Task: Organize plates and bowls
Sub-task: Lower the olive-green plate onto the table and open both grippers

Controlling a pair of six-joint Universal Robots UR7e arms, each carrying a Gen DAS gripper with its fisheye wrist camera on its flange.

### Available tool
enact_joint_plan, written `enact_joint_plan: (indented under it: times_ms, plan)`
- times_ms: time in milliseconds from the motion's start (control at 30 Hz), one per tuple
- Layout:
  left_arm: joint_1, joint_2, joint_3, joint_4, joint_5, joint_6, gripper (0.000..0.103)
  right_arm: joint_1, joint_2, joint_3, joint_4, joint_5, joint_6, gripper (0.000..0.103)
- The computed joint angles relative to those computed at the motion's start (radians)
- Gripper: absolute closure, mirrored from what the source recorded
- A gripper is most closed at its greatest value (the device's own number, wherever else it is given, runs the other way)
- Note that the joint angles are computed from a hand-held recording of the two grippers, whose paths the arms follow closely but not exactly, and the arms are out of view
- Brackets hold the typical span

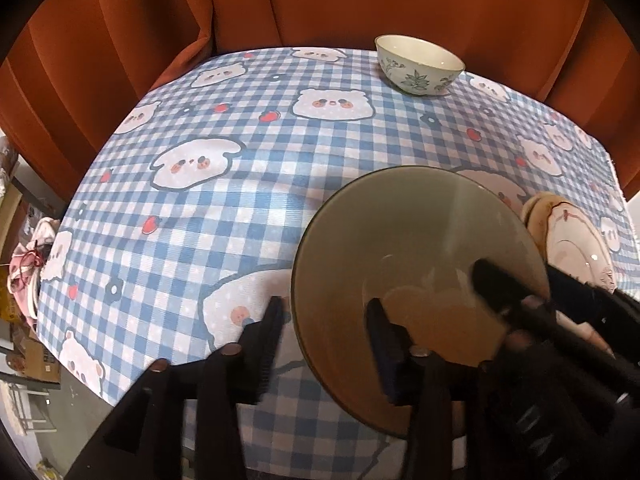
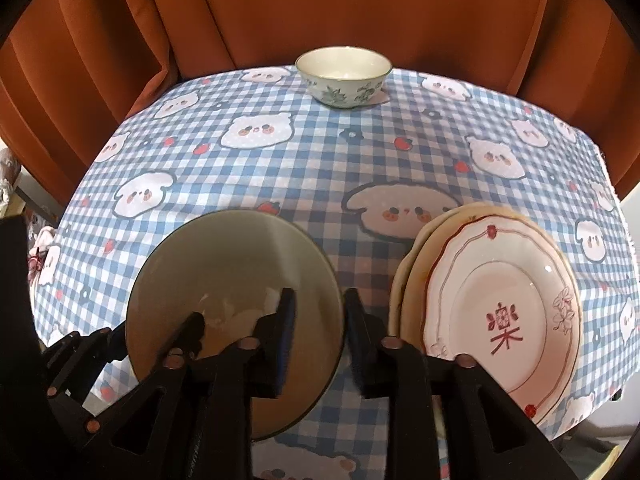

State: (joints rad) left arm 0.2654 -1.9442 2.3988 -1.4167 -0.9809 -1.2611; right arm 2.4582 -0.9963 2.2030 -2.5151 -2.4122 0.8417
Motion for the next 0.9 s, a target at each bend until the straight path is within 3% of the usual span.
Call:
enact_joint_plan:
  times_ms: [33,100,233,400,700,900]
  plan:
    - [-0.002,-0.003,-0.001,0.005,0.004,0.003,0.038,0.003,0.001,-0.001,0.006,0.003,0.008,0.055]
    - [-0.005,-0.020,0.001,-0.008,0.010,0.025,0.035,0.015,0.003,-0.005,0.013,-0.011,0.036,0.040]
    - [0.002,-0.043,-0.003,-0.030,0.015,0.091,0.030,0.036,0.010,-0.031,0.070,-0.040,0.110,0.035]
    - [0.008,-0.063,-0.025,-0.045,0.020,0.174,0.028,0.064,0.012,-0.077,0.190,-0.060,0.232,0.021]
    - [0.094,0.040,-0.090,-0.242,0.054,0.414,0.028,0.068,0.001,-0.173,0.386,-0.138,0.389,0.019]
    - [0.150,0.147,-0.150,-0.385,0.101,0.522,0.028,0.039,-0.018,-0.230,0.415,-0.208,0.350,0.019]
